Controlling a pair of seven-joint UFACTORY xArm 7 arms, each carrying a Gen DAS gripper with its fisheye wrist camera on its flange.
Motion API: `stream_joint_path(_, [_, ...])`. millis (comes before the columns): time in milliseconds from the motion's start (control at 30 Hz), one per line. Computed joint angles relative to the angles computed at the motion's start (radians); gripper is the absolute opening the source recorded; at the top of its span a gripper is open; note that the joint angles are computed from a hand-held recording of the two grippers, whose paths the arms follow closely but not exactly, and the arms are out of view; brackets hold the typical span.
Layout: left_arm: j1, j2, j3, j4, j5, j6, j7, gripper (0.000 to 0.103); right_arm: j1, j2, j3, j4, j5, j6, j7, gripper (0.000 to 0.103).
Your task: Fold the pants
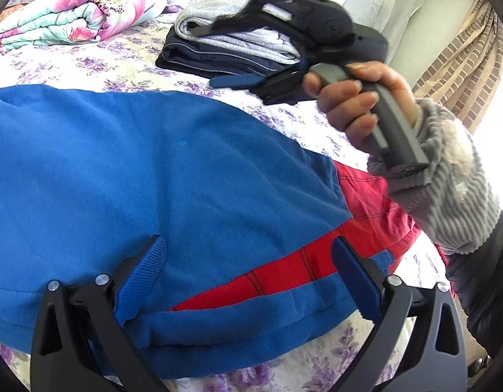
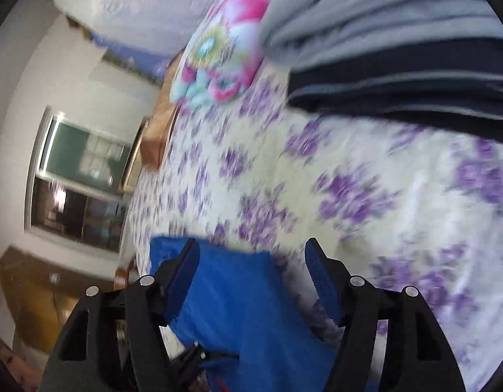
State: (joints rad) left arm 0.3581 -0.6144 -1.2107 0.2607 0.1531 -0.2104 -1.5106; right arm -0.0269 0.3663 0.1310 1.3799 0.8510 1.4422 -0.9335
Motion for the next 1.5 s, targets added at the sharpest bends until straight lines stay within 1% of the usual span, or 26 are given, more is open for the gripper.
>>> stream_joint_path(100, [0.002, 0.0, -0.003, 0.003, 0.001, 0.004, -0.001, 0.098, -0.021, -0.03, 0.011, -0.042, 0.028, 0.116, -0.036, 0.068])
stream_joint_path(167, [0.0, -0.001, -0.004, 0.006, 0.003, 0.012, -0.002, 0.098, -0.009, -0.044, 0.016, -0.085, 0.039, 0.17, -0.062, 0.07])
stream_joint_path(200, [0.0, -0.001, -0.004, 0.008, 0.005, 0.016, -0.003, 0.098, 0.008, -0.046, 0.014, -0.11, 0.038, 0.156, -0.058, 0.07])
stream_joint_path(233, [0.003, 0.001, -0.002, 0.006, 0.008, 0.013, -0.002, 0.098, 0.032, -0.055, 0.011, -0.135, 0.03, 0.101, -0.047, 0.07])
stream_joint_path(267, [0.003, 0.0, -0.004, 0.007, 0.008, 0.015, -0.003, 0.098, 0.06, -0.061, 0.005, -0.165, 0.019, 0.005, -0.034, 0.07])
stream_joint_path(300, [0.004, 0.0, -0.004, 0.008, 0.01, 0.015, -0.004, 0.098, 0.09, -0.048, -0.012, -0.169, 0.015, -0.065, -0.019, 0.061])
stream_joint_path(333, [0.006, 0.0, -0.005, 0.009, 0.011, 0.016, -0.004, 0.098, 0.079, -0.027, 0.001, -0.162, 0.022, -0.093, -0.005, 0.055])
stream_joint_path(367, [0.006, 0.0, -0.004, 0.009, 0.012, 0.016, -0.005, 0.098, 0.067, 0.001, 0.0, -0.139, 0.041, -0.082, 0.016, 0.052])
stream_joint_path(400, [0.005, -0.002, -0.005, 0.007, 0.012, 0.013, -0.007, 0.098, 0.03, -0.006, 0.023, -0.144, 0.066, -0.099, 0.026, 0.057])
stream_joint_path(433, [0.006, -0.002, -0.005, 0.006, 0.012, 0.011, -0.008, 0.098, 0.033, -0.044, 0.009, -0.176, 0.096, -0.154, 0.014, 0.064])
stream_joint_path(467, [0.006, -0.003, -0.005, 0.006, 0.011, 0.01, -0.009, 0.098, 0.059, -0.096, -0.047, -0.21, 0.131, -0.192, -0.014, 0.072])
stream_joint_path(500, [0.007, -0.003, -0.005, 0.006, 0.011, 0.01, -0.009, 0.098, 0.043, -0.132, -0.061, -0.234, 0.154, -0.187, -0.039, 0.072])
stream_joint_path(533, [0.006, -0.004, -0.006, 0.006, 0.011, 0.011, -0.009, 0.098, -0.015, -0.152, -0.04, -0.241, 0.157, -0.141, -0.045, 0.073])
stream_joint_path(567, [0.005, -0.005, -0.005, 0.006, 0.011, 0.012, -0.01, 0.098, -0.054, -0.176, -0.061, -0.251, 0.163, -0.061, -0.05, 0.074])
stream_joint_path(600, [0.005, -0.006, -0.005, 0.005, 0.011, 0.01, -0.011, 0.098, -0.08, -0.205, -0.089, -0.274, 0.175, -0.017, -0.064, 0.078])
stream_joint_path(700, [-0.002, -0.017, -0.004, -0.001, 0.006, 0.008, -0.019, 0.098, -0.161, -0.315, -0.177, -0.379, 0.202, 0.047, -0.131, 0.083])
stream_joint_path(867, [-0.027, -0.034, 0.008, -0.006, 0.005, 0.027, -0.038, 0.098, -0.337, -0.48, -0.377, -0.564, 0.213, 0.021, -0.241, 0.087])
stream_joint_path(967, [-0.033, -0.033, 0.015, -0.002, 0.017, 0.041, -0.042, 0.098, -0.439, -0.453, -0.461, -0.572, 0.228, -0.011, -0.232, 0.088])
stream_joint_path(1067, [-0.036, -0.03, 0.022, 0.001, 0.028, 0.051, -0.045, 0.098, -0.49, -0.359, -0.456, -0.516, 0.214, -0.076, -0.156, 0.089])
stream_joint_path(1167, [-0.041, -0.038, 0.024, 0.001, 0.033, 0.062, -0.055, 0.098, -0.517, -0.26, -0.416, -0.463, 0.255, -0.093, -0.093, 0.088])
stream_joint_path(1200, [-0.046, -0.044, 0.025, -0.001, 0.033, 0.066, -0.061, 0.098, -0.522, -0.245, -0.4, -0.46, 0.273, -0.114, -0.083, 0.087])
stream_joint_path(1267, [-0.061, -0.06, 0.03, -0.006, 0.033, 0.077, -0.077, 0.098, -0.529, -0.241, -0.373, -0.461, 0.299, -0.136, -0.118, 0.087])
stream_joint_path(1333, [-0.081, -0.085, 0.038, -0.018, 0.032, 0.082, -0.099, 0.098, -0.514, -0.243, -0.343, -0.481, 0.345, -0.172, -0.144, 0.084])
stream_joint_path(1433, [-0.158, -0.127, 0.094, -0.042, 0.03, 0.13, -0.13, 0.098, -0.504, -0.22, -0.325, -0.475, 0.382, -0.205, -0.129, 0.068])
stream_joint_path(1467, [-0.201, -0.155, 0.123, -0.055, 0.031, 0.161, -0.142, 0.098, -0.502, -0.213, -0.321, -0.473, 0.388, -0.214, -0.142, 0.056])
stream_joint_path(1500, [-0.275, -0.205, 0.17, -0.077, 0.03, 0.22, -0.153, 0.098, -0.504, -0.206, -0.321, -0.469, 0.387, -0.215, -0.152, 0.046])
